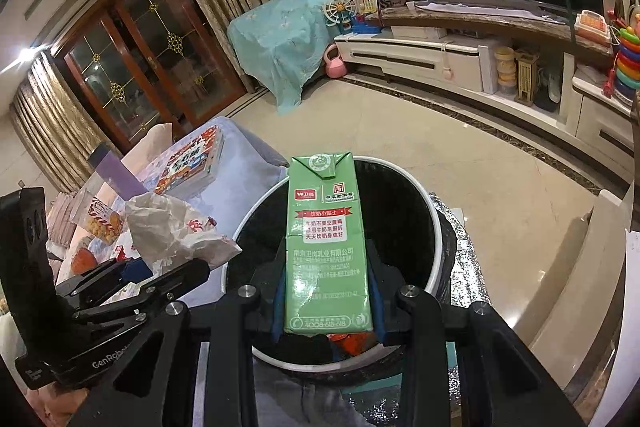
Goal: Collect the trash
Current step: 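Hold the tissue and milk carton above the trash bin with both grippers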
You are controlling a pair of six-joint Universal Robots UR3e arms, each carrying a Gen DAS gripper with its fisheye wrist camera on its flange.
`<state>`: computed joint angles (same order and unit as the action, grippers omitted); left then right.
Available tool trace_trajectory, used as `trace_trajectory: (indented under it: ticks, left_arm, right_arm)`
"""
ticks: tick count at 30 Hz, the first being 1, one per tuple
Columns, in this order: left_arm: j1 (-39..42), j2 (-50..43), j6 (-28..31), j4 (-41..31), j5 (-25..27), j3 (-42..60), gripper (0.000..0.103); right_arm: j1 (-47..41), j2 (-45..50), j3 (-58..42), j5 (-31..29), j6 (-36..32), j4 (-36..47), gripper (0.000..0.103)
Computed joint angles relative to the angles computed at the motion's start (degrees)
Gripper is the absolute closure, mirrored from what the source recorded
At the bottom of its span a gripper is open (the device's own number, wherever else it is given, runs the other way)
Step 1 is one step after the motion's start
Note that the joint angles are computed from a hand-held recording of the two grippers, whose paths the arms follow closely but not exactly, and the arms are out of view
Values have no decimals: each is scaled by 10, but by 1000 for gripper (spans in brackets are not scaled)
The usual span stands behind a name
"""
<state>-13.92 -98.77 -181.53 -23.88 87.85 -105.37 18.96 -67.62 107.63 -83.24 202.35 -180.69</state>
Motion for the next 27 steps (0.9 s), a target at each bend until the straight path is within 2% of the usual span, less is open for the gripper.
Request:
trace_trajectory:
  ticks: [9,27]
  left_arm:
    - [-15,-32,2,-12,13,37,57]
    - [-22,-88,8,-43,-1,96,57]
  right_arm:
    - [-13,9,-11,14,-3,11,71]
    - [-28,33,-39,19,-8,32,71]
